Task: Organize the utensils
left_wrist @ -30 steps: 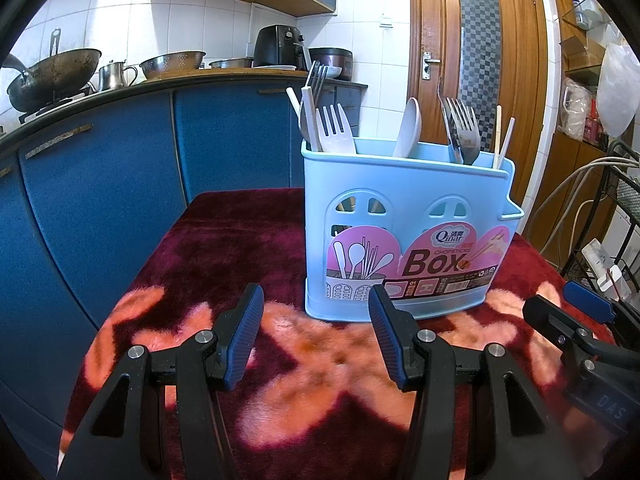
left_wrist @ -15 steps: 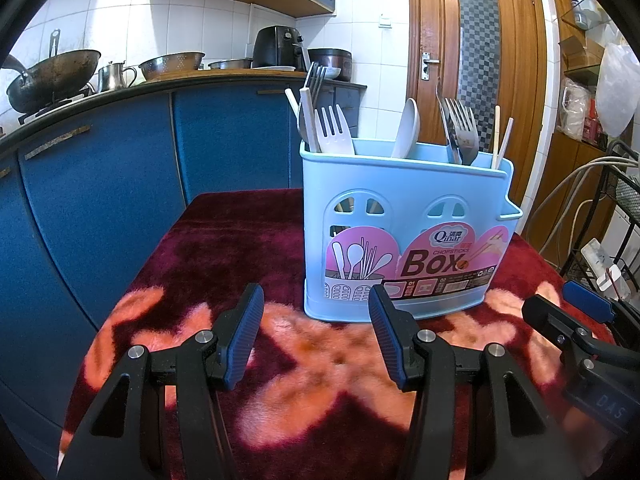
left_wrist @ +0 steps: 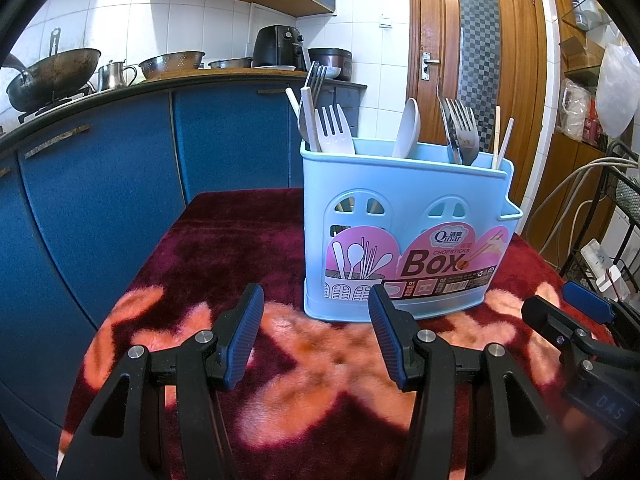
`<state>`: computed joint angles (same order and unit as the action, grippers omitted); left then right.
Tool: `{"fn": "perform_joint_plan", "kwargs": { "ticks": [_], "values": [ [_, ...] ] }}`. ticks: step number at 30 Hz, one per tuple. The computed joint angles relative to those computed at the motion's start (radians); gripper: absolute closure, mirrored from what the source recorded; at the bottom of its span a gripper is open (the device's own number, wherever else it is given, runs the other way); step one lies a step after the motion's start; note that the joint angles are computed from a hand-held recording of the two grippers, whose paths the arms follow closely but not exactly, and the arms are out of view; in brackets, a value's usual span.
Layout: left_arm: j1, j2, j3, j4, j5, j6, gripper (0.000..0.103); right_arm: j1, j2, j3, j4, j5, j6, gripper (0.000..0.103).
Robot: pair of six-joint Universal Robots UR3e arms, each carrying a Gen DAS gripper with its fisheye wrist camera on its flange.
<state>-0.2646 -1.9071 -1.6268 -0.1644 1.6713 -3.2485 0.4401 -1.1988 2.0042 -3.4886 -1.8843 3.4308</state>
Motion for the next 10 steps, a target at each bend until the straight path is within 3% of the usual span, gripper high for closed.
{"fn": "perform_joint_plan", "kwargs": {
  "ticks": [10],
  "values": [
    [-0.001,-0.001,0.002,-0.004,-0.001,0.0,0.047,0.001,0.0,-0.002,0.003,-0.001,0.001,0.029]
  ]
}}
